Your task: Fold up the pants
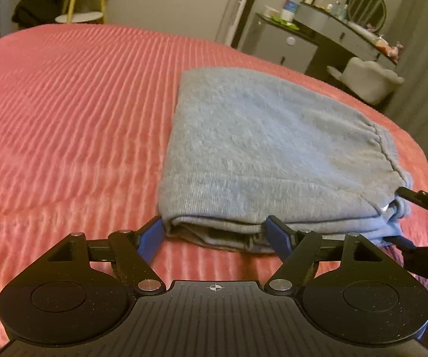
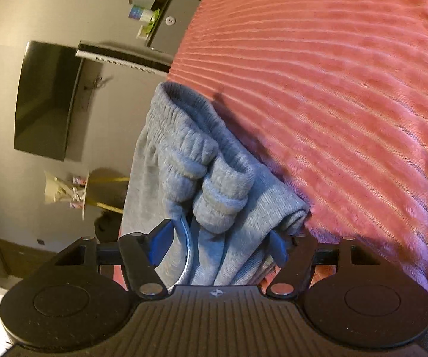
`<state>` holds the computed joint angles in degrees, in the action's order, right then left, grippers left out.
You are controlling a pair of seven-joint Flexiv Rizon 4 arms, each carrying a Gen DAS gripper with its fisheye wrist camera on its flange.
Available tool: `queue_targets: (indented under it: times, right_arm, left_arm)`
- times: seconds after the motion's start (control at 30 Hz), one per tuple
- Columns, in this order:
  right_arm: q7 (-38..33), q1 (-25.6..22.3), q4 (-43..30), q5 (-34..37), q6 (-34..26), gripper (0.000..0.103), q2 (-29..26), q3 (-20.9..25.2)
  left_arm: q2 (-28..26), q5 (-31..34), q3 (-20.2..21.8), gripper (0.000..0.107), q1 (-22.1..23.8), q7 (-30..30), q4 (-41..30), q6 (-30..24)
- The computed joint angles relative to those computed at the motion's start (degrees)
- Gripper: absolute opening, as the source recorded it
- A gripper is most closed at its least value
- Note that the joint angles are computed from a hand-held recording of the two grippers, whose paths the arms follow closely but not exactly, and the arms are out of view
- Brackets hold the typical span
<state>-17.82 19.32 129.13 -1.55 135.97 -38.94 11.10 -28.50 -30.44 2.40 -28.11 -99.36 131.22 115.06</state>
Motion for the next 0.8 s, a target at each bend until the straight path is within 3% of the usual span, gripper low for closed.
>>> queue_targets:
  times: [0.1,0.17,0.2,0.27,0.3,0.37,0.47,0.57,0.63,0.8]
  right_arm:
    - [-1.2,1.1,0.0,1.6,0.4,0.065,-0.1,-1.0]
    - [-3.0,3.2,-0.1,4.0,-0.8,0.051,0.5,-2.5]
    - [-4.4,4.6,0.2,5.7,-1.8,0.042,1.3,-3.6]
    - [-7.1,7.4,0.5,9.0,-4.5,0.042,3.0,-5.5]
    - [-8.2,8.4,0.6,10.4,-5.7,0.042,3.8,-6.2]
    - [-10.9,10.3,1.4,12.6,-8.0,0.042,6.0,-7.6]
    - [-13.6,9.7,3.2,13.4,-5.7,0.049,7.9,-6.7]
    - [-18.3,13.4,2.9,19.5,-3.7,0.066,9.2,-8.6]
    - [-16.5,9.2,2.0,15.7,-2.3,0.079,8.3,-5.0]
    - [-9.1,2.3,-2.3,7.4,-8.4,0.078,4.6,-1.1]
  left_arm:
    - [0.2,1.6,-1.4,0.078,1.9,-1.8,0.5,1.2]
    - [-0.2,-0.9,0.5,0.076,-0.6,-1.8,0.7,3.4]
    - [-0.8,-4.9,2.6,0.075,-4.0,-0.5,0.6,4.6]
    - [-2.2,-15.7,5.9,0.075,-10.7,4.2,-0.3,6.3]
    - [-2.4,-18.4,6.2,0.075,-11.9,5.2,-0.4,7.1]
    - [-1.8,-16.4,4.0,0.076,-9.3,3.7,0.4,8.0]
    - [-1.4,-16.4,1.7,0.077,-7.2,6.1,0.4,6.8]
    - [-1.2,-15.9,0.0,0.076,-5.4,7.7,0.1,5.4]
    - [-1.3,-16.0,-0.4,0.077,-5.1,7.4,0.2,6.0]
    - [-1.2,-17.4,-1.0,0.078,-4.9,6.6,0.6,6.5]
